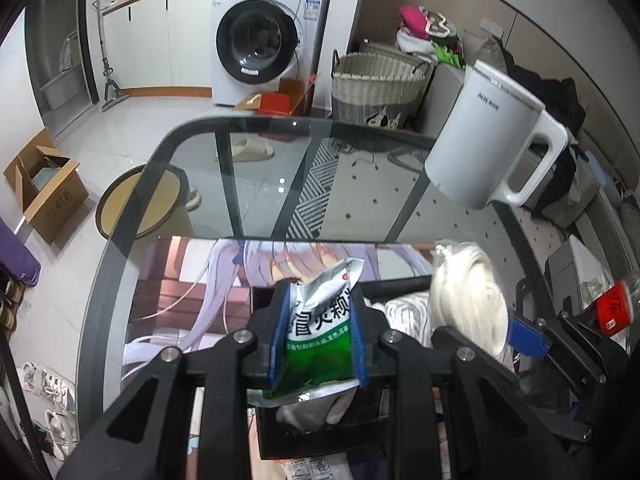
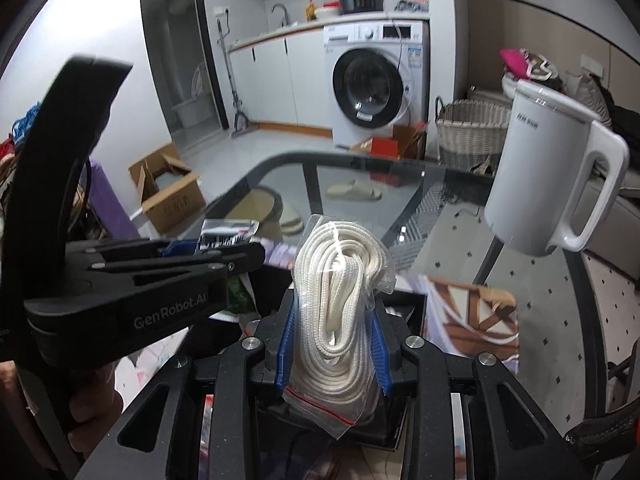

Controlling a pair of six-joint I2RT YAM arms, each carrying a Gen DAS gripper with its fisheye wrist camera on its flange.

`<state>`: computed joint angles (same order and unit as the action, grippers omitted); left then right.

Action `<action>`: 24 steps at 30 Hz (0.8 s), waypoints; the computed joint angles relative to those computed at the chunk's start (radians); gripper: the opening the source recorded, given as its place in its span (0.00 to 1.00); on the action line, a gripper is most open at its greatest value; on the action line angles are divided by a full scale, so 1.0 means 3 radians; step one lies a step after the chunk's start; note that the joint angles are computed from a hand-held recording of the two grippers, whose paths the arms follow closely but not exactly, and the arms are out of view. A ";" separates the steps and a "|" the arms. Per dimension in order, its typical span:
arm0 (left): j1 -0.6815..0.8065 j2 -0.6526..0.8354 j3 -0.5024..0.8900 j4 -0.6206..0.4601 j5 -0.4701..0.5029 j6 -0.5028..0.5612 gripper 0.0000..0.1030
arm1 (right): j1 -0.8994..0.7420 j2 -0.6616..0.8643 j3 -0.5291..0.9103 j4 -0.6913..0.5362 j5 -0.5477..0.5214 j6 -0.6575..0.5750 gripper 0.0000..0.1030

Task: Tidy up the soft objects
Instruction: 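Carry the sachet over the black box with the left tool while the right tool carries the rope coil, then lower the sachet into the box and open the left tool while the right tool releases the rope coil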

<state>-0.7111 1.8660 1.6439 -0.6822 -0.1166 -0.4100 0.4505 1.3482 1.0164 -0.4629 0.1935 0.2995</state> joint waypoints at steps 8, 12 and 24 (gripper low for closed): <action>0.0000 0.0141 0.0094 -0.0148 0.0108 0.0052 0.25 | 0.0002 0.0165 0.0048 -0.0128 -0.0118 -0.0020 0.31; 0.0002 0.0197 0.0126 -0.0203 0.0134 0.0075 0.28 | 0.0011 0.0259 0.0054 -0.0152 -0.0167 -0.0035 0.31; 0.0006 0.0229 0.0172 -0.0283 0.0220 0.0004 0.32 | -0.0014 0.0347 0.0046 -0.0066 -0.0089 -0.0052 0.37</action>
